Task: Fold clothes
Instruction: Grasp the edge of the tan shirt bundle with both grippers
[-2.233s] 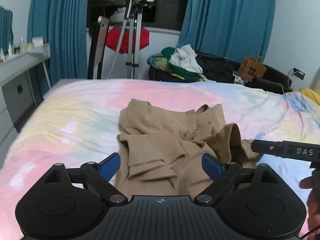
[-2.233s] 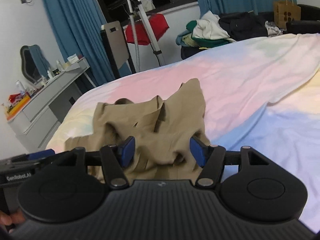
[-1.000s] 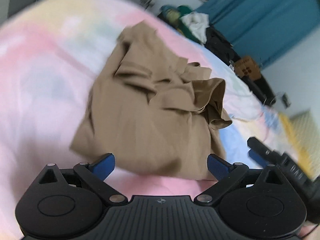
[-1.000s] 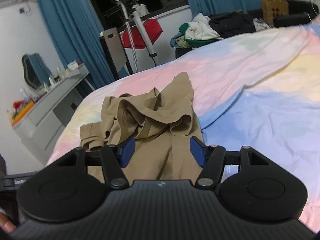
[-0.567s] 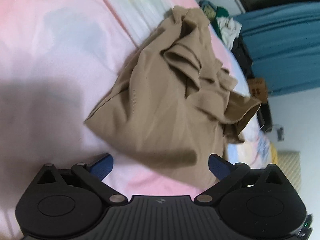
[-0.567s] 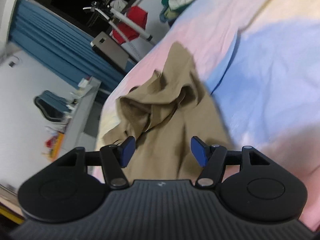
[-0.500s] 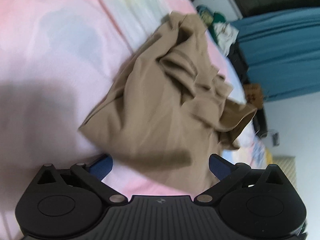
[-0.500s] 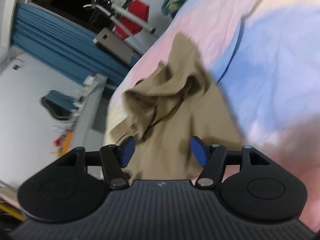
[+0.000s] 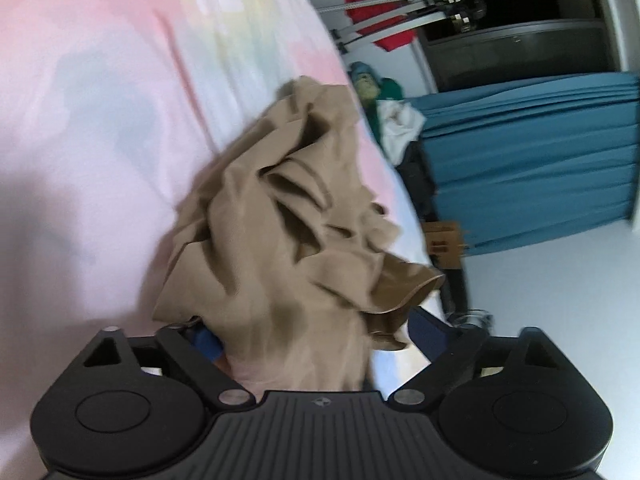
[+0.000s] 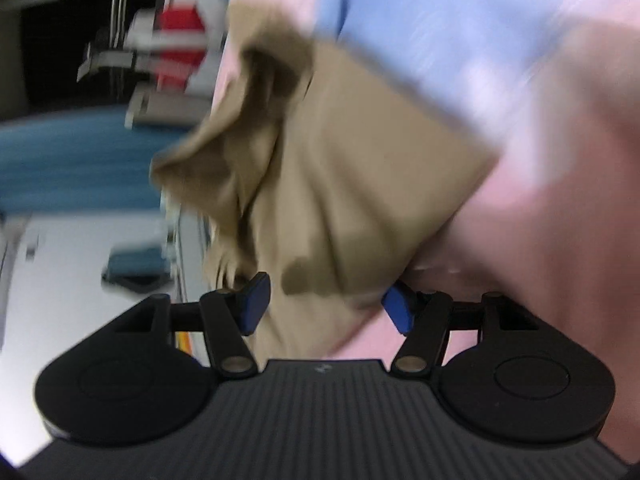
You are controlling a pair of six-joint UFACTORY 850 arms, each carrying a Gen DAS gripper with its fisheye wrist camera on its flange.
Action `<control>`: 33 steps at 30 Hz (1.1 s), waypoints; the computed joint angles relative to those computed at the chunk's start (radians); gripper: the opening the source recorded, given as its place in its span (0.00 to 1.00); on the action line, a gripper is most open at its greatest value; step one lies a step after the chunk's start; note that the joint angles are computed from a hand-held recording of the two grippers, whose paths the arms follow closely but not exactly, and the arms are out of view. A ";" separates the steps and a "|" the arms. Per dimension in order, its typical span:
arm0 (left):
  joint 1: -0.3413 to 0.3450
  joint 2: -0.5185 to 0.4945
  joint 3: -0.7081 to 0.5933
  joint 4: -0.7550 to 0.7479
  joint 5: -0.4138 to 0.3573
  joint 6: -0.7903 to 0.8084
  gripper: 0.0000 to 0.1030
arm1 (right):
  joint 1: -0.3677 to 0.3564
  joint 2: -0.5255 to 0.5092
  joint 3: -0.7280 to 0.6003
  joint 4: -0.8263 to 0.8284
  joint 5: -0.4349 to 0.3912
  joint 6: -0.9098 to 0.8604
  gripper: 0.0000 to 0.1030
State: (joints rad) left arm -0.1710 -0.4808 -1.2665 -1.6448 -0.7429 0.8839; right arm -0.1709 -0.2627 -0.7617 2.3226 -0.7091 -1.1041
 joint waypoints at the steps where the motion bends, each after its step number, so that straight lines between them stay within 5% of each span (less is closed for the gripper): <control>1: -0.003 0.001 -0.003 0.029 0.018 -0.030 0.78 | 0.006 0.012 0.009 0.044 0.018 -0.041 0.61; 4: -0.014 0.007 0.001 0.078 0.080 -0.084 0.67 | 0.030 0.051 0.029 0.171 0.086 -0.176 0.53; 8: -0.009 0.008 0.000 0.091 0.089 -0.090 0.54 | 0.049 0.069 0.031 0.261 0.136 -0.291 0.21; 11: -0.016 0.017 0.001 0.082 0.124 -0.084 0.37 | 0.049 0.065 0.022 0.273 0.145 -0.337 0.11; 17: -0.022 0.056 -0.029 0.136 0.171 -0.107 0.11 | 0.025 0.098 0.023 0.286 0.105 -0.396 0.09; 26: -0.036 0.184 -0.083 0.258 0.199 -0.219 0.07 | 0.019 0.264 0.002 0.215 0.208 -0.358 0.08; 33: 0.034 0.328 0.100 0.311 0.061 -0.307 0.07 | 0.056 0.441 0.162 0.191 0.277 -0.329 0.08</control>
